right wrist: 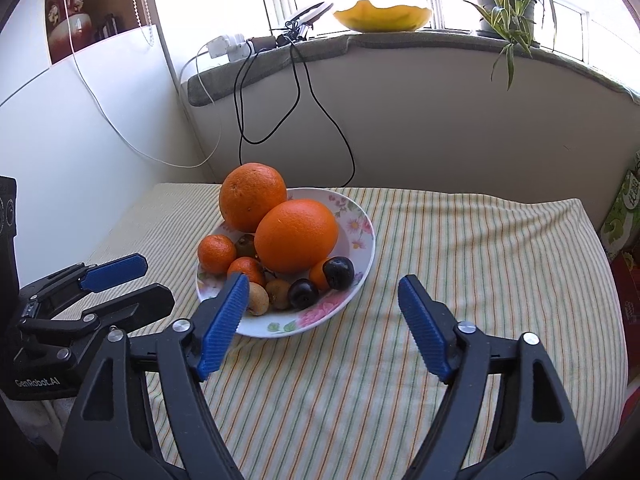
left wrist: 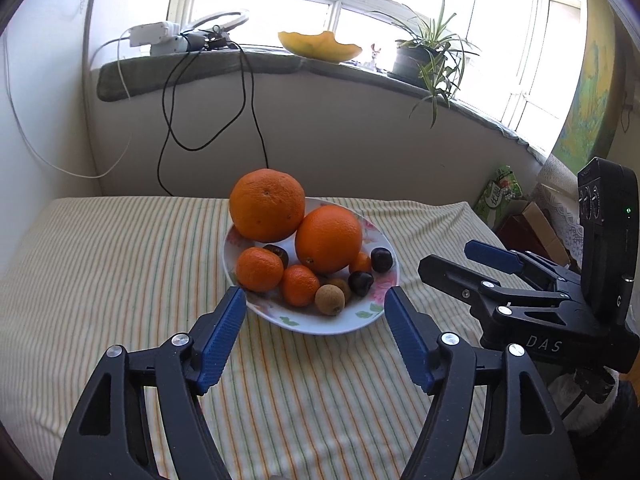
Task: Organize fruits
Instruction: 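Open both tools and withdraw them from the plate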
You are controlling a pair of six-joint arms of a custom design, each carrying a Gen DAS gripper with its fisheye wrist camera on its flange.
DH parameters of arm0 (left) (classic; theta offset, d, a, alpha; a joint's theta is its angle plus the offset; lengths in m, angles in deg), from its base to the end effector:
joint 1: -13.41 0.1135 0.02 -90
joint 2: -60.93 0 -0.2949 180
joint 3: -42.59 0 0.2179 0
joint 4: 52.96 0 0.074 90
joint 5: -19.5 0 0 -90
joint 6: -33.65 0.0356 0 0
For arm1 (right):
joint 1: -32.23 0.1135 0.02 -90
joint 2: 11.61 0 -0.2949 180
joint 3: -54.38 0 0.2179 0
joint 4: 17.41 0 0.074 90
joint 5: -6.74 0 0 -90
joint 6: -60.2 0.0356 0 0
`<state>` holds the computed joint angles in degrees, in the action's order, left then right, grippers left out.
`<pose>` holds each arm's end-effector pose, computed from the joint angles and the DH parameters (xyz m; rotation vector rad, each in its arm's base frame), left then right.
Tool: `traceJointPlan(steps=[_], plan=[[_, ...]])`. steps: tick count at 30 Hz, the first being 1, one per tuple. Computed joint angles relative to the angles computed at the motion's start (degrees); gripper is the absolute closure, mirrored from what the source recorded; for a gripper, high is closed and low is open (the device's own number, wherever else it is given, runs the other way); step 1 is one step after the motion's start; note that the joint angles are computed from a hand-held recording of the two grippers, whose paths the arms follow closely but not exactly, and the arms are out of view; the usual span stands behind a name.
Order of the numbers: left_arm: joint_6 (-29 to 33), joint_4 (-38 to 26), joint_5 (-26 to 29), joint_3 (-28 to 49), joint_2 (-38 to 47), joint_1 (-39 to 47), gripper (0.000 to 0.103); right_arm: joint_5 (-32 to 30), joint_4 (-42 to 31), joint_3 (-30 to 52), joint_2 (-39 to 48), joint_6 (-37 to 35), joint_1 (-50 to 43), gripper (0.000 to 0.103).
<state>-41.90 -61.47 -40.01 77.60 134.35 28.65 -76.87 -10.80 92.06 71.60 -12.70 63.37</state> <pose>0.1766 0.0294 0.1843 0.2280 2.2666 -0.3676 0.1928 0.1119 0.1821 -0.2168 2.2553 0.3269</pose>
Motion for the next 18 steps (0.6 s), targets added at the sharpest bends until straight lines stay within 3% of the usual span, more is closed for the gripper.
traceJointPlan(steps=[9,18], plan=[[0.04,-0.35,-3.13,-1.76,-4.12,1.77,0.026,8.4,-4.36,-0.67,-4.73,0.67,5.51,0.014],[1.94,-5.52,0.78,-1.5,-9.03,5.98,0.026,11.54,-6.74,-2.41,-8.97,3.8,8.84,0.014]])
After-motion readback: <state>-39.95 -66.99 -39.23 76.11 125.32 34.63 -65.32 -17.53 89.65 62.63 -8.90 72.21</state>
